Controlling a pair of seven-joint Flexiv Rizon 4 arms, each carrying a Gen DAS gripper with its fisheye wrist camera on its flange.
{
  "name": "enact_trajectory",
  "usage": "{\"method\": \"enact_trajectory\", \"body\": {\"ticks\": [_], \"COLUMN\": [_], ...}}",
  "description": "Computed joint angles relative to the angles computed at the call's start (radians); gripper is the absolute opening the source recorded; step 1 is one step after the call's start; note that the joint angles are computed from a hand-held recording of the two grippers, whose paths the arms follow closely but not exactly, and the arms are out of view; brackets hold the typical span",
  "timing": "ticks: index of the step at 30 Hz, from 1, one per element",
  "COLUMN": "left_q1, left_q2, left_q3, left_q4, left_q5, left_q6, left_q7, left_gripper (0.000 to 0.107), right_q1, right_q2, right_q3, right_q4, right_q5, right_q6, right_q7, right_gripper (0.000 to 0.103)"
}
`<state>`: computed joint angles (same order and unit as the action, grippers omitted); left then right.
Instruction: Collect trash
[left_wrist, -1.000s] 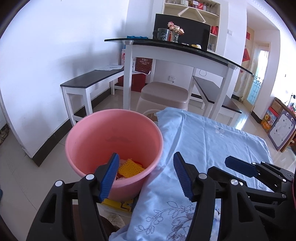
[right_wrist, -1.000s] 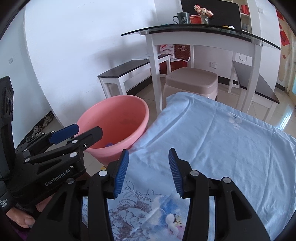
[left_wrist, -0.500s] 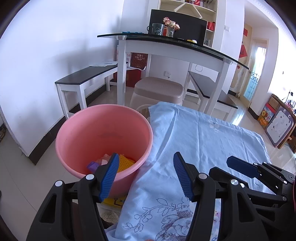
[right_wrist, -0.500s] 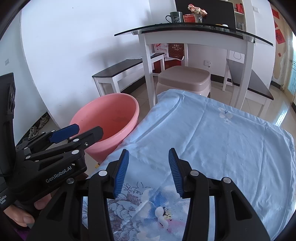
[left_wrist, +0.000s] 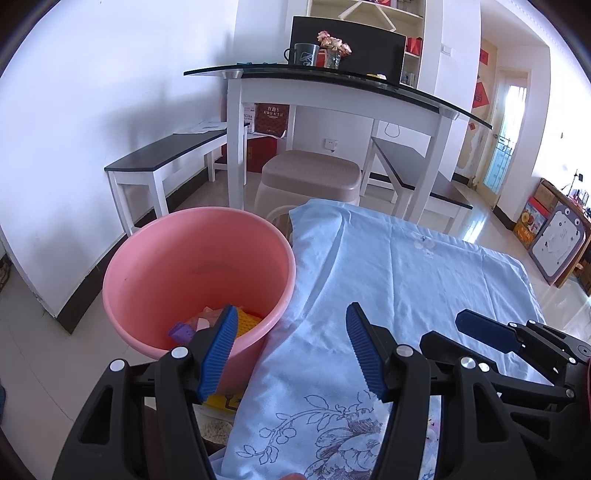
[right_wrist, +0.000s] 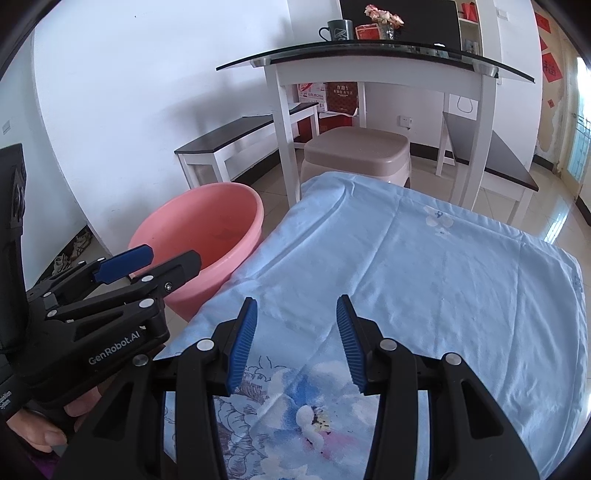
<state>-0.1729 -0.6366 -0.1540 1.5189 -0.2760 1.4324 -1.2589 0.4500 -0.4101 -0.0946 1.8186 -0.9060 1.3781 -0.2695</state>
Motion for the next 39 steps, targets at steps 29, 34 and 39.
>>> {"method": "enact_trajectory", "body": {"ticks": [29, 34, 39], "left_q1": [-0.01, -0.01, -0.013], "left_q2": [-0.006, -0.01, -0.017], "left_q3": [-0.001, -0.001, 0.003], "left_q4": [0.014, 0.008, 0.001], "left_q5": [0.031, 0.031, 0.031], "left_q6": [0.082, 0.077, 0.075], "left_q7": [0.011, 0.011, 0.009], "left_gripper": [0.053, 0.053, 0.053], "right_q1": [-0.011, -0.011, -0.006], "right_q2": [-0.015, -0.02, -0.022], "right_q3": [0.004, 0.002, -0.003], "right_q4": [-0.002, -0.005, -0.006], "right_q5": [0.007, 0.021, 0.026], "right_q6": [-0.014, -0.012, -0.011], "right_q7": [-0.008, -0.02, -0.026], "right_gripper": [0.046, 0.046, 0.046]}}
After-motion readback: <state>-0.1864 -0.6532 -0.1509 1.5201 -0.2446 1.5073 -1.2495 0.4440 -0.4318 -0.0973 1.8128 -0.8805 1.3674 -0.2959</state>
